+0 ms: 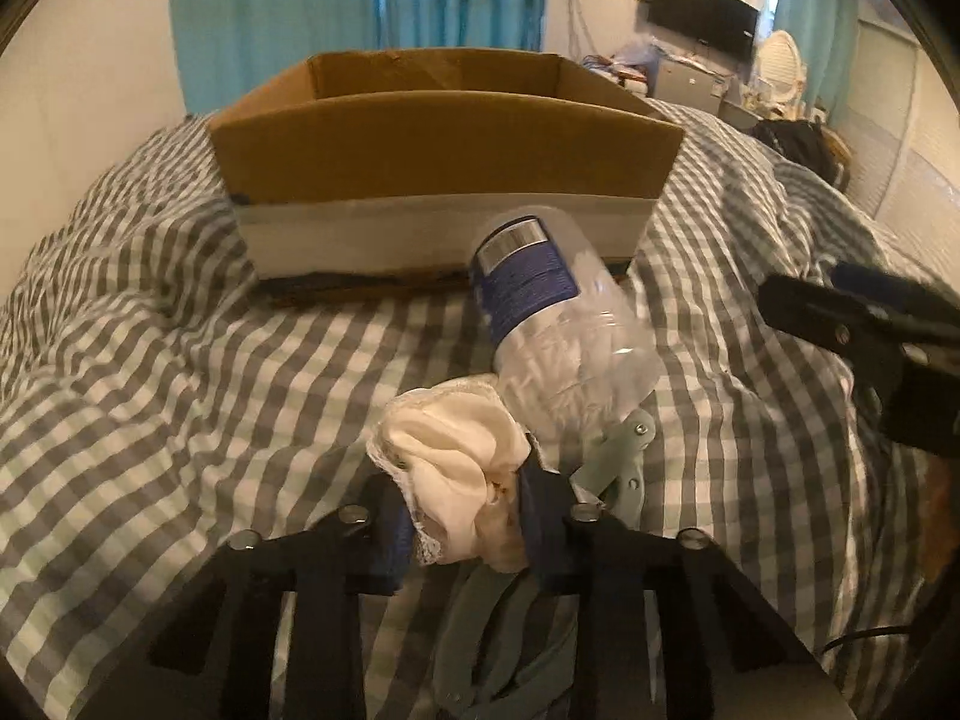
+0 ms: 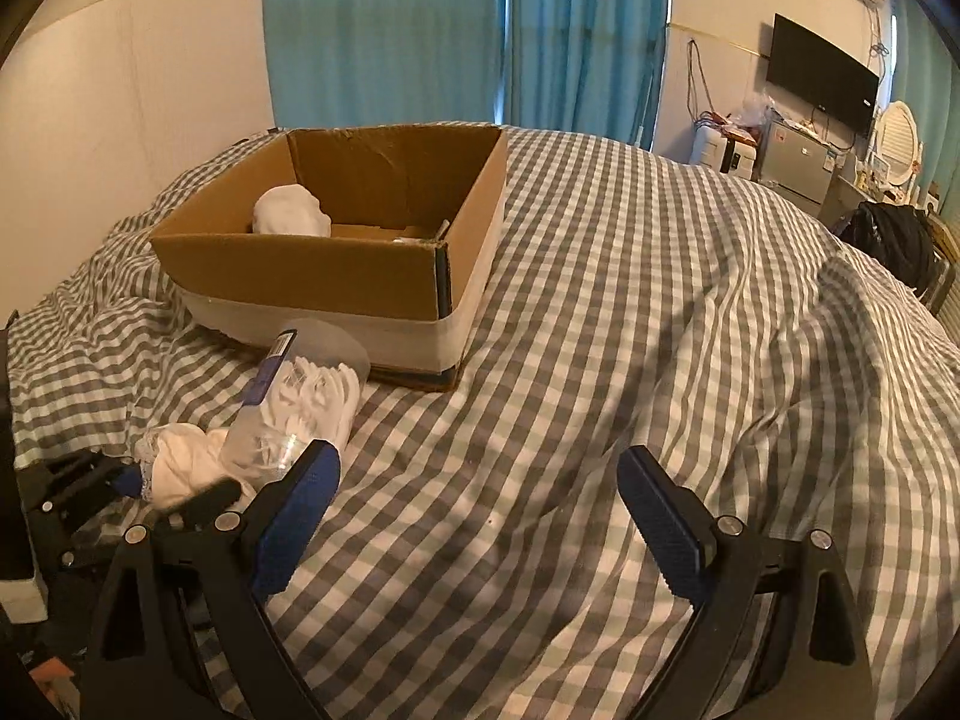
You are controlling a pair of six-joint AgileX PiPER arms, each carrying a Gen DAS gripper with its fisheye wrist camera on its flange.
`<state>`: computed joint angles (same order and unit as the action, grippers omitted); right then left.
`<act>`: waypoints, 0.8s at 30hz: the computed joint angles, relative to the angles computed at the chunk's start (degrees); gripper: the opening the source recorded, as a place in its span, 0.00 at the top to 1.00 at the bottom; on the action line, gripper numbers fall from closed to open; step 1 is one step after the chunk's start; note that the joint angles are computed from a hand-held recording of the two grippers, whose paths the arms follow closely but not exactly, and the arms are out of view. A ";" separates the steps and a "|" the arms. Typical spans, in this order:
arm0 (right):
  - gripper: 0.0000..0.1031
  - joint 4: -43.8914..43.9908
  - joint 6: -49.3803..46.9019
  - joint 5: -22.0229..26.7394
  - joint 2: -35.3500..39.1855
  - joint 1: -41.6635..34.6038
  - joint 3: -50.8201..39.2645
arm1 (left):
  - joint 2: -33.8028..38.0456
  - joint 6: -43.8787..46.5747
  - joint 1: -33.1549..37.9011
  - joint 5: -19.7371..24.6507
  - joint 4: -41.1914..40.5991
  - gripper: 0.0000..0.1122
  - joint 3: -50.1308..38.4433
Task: Organize objects
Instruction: 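Grasp the lace cloth with the left tool while the right tool grasps the clear container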
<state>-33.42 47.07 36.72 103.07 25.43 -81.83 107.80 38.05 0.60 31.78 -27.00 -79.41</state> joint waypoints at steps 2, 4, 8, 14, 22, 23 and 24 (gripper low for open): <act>0.09 -0.33 1.14 -0.39 -0.95 0.43 1.13 | -1.08 -0.83 0.40 0.09 -0.18 0.80 0.54; 0.09 -0.23 2.26 -1.34 -2.16 0.75 2.63 | -2.02 -1.73 0.84 -0.73 0.75 0.80 0.29; 0.09 1.09 2.39 -1.79 -2.75 1.45 3.47 | -3.50 -0.49 3.05 -0.45 -1.54 0.80 -0.80; 0.09 3.67 -0.42 -1.03 -0.78 2.29 -0.53 | -2.32 -4.15 4.48 -1.57 2.08 0.80 -4.31; 0.09 13.04 -9.34 1.44 9.59 1.39 -15.22 | 2.20 -8.34 6.46 -0.67 5.48 0.80 -10.13; 0.09 14.13 -10.55 1.89 11.07 1.37 -17.09 | 2.84 -8.88 6.69 -0.40 5.71 0.80 -10.80; 0.09 15.47 -12.05 2.65 12.68 1.27 -19.28 | 3.43 -9.37 6.82 -0.21 6.01 0.80 -11.35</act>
<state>-17.95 35.01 39.37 115.75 26.70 -101.12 111.24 28.68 7.43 31.57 -21.00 -90.76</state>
